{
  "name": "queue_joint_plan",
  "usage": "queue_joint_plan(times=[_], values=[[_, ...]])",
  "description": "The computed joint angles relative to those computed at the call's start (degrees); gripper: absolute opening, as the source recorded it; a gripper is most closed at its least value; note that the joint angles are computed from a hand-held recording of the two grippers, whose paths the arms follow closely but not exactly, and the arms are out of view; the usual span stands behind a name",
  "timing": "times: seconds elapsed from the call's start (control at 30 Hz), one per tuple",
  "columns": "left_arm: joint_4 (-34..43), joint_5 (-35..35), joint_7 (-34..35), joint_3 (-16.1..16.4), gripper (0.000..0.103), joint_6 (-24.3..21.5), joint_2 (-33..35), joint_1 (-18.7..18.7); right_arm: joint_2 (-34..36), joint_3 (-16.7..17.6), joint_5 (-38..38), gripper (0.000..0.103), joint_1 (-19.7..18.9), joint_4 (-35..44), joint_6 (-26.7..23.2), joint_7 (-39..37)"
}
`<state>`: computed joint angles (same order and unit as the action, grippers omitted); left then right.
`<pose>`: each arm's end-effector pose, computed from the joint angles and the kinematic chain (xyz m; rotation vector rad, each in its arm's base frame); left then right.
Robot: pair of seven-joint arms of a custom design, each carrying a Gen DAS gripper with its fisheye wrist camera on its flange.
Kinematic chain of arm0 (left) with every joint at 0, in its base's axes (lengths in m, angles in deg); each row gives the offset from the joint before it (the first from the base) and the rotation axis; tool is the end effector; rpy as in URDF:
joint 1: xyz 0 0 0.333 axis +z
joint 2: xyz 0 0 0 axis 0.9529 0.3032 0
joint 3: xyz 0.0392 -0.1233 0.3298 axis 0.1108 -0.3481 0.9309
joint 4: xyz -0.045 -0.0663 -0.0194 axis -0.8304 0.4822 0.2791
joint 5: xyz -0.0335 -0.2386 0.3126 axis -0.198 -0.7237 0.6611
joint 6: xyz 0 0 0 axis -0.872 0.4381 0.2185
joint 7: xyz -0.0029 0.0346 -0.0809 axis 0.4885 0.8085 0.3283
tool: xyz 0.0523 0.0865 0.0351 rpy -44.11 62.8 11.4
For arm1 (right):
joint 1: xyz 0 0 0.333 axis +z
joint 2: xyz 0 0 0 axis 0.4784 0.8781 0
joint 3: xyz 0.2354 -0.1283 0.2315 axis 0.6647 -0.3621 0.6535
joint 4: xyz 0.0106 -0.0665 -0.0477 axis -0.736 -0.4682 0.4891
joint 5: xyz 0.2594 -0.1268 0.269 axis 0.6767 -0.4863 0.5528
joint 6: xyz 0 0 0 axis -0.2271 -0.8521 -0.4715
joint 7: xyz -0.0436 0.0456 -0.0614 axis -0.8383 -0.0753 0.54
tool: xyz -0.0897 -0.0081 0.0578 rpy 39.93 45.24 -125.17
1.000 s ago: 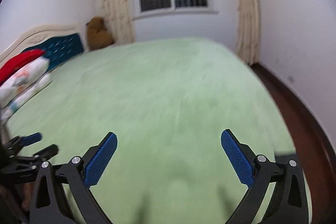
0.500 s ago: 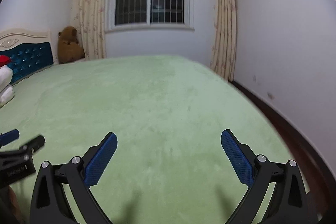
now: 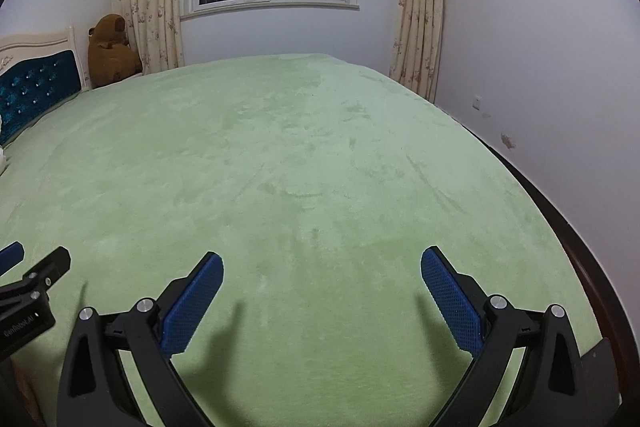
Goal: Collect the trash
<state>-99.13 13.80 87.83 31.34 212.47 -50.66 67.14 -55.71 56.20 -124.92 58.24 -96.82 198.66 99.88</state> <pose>0.3873 -0.2154 0.6593 -1.6549 1.7285 -0.8197 0.4126 0.3836 0.6636 -1.5283 1.7950 -1.0104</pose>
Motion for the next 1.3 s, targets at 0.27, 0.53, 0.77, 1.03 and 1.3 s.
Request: queue_joint_plan(times=[0.27,0.53,0.77,1.03,1.3], values=[[-0.22,-1.51,1.03,1.0,0.092,-0.04,-0.18,-0.91,-0.36,-0.05,0.07,0.098,-0.15,-0.54,0.48,1.12],[-0.3,-2.47,1.88,1.21,0.092,0.05,-0.24,-1.16,-0.39,0.09,0.41,0.098,-0.27,-0.47,0.44,1.17],[-0.15,-3.31,2.07,1.17,0.092,-0.18,-0.17,-1.13,-0.35,0.11,0.44,0.098,-0.26,-0.43,0.38,1.16],[-0.41,-3.04,1.3,0.75,0.092,0.48,-0.35,-0.9,-0.39,0.11,0.51,0.098,-0.25,-0.45,0.36,1.17],[-0.75,-3.22,0.49,0.85,0.092,0.98,-0.67,-0.72,-0.38,0.04,0.88,0.098,-0.28,-0.48,0.37,1.01]])
